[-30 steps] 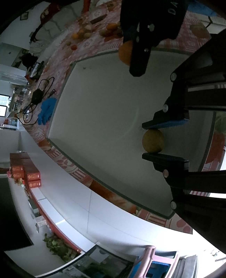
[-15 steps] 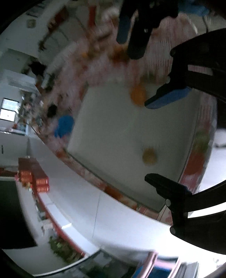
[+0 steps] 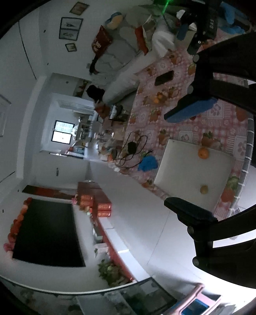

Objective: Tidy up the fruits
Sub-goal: 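Lower kiwi and orange into the white tray, opening both tools, then raise both open tools and move them back over the fruit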

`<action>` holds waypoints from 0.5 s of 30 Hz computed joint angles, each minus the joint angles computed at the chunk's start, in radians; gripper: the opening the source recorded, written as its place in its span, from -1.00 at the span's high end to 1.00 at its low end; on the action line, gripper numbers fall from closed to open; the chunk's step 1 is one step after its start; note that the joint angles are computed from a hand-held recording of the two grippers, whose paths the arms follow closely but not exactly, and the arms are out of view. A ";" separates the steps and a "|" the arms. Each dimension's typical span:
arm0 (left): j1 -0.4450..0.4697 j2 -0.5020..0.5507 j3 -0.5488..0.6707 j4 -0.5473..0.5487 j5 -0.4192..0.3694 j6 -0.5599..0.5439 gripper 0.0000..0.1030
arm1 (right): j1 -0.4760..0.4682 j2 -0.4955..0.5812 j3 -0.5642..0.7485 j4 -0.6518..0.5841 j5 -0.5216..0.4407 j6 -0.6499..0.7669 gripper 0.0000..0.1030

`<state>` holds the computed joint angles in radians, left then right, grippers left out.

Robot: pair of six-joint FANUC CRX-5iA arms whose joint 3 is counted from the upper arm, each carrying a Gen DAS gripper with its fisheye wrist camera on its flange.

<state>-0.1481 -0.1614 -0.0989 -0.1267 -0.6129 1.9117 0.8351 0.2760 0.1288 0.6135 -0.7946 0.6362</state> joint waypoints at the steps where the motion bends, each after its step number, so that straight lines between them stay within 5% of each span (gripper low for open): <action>1: -0.004 -0.008 0.009 -0.020 -0.020 0.018 -0.57 | 0.003 -0.023 -0.033 0.029 0.008 -0.027 -1.00; 5: -0.004 -0.079 -0.026 0.005 -0.022 -0.004 -0.57 | 0.003 -0.091 -0.114 0.057 0.065 -0.076 -1.00; 7: 0.034 -0.123 -0.112 0.233 0.041 -0.184 -0.57 | 0.002 -0.122 -0.162 0.103 0.092 -0.118 -1.00; 9: 0.019 -0.147 -0.143 0.341 0.063 -0.280 -0.57 | 0.001 -0.150 -0.195 0.149 0.098 -0.167 -1.00; 12: -0.064 -0.151 -0.048 0.180 0.009 -0.192 -0.57 | 0.001 -0.198 -0.237 0.211 0.097 -0.227 -1.00; 15: -0.092 -0.204 -0.025 0.132 0.044 -0.154 -0.57 | 0.006 -0.279 -0.299 0.287 0.113 -0.298 -1.00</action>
<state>-0.2398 -0.3656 -0.1242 0.0054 -0.5687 1.7576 0.8410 -0.0029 -0.1704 0.9001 -0.6814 0.3379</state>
